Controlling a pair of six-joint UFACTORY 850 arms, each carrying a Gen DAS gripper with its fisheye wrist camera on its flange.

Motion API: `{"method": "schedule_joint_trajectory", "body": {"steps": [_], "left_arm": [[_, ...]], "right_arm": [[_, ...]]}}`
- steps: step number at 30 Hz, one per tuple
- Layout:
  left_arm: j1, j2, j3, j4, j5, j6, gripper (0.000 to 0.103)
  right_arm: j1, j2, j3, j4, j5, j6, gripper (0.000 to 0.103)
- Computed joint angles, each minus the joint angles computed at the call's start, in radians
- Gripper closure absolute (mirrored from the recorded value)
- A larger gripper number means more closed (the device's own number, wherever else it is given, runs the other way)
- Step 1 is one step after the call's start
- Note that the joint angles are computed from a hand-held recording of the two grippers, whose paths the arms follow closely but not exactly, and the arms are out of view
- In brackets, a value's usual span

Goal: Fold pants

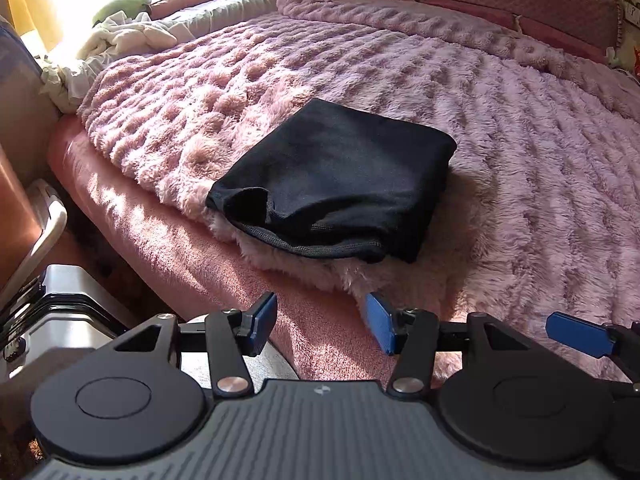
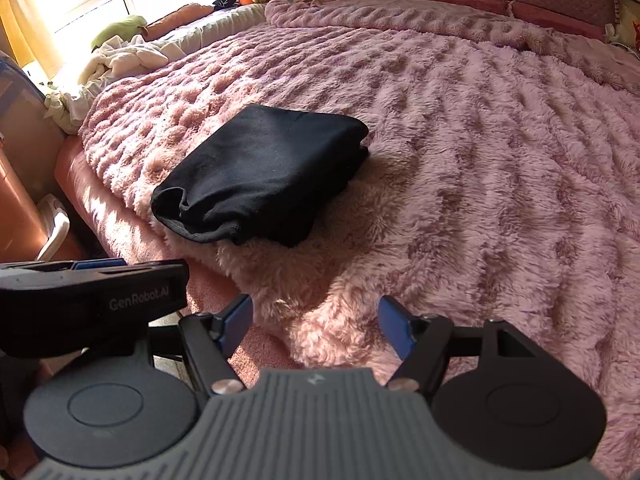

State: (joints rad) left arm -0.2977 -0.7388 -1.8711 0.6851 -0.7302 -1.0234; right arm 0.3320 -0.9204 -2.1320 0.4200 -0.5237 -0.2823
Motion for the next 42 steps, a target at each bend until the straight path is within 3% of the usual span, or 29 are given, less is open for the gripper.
{"method": "schedule_joint_trajectory", "body": {"steps": [10, 42], "left_arm": [[-0.019, -0.012, -0.005, -0.007, -0.006, -0.003, 0.043], [-0.028, -0.011, -0.004, 0.02, -0.01, -0.031, 0.042]], "right_arm": [[-0.005, 0.01, 0.023, -0.018, -0.017, 0.003, 0.042], [-0.01, 0.03, 0.055, -0.014, 0.011, -0.013, 0.042]]}}
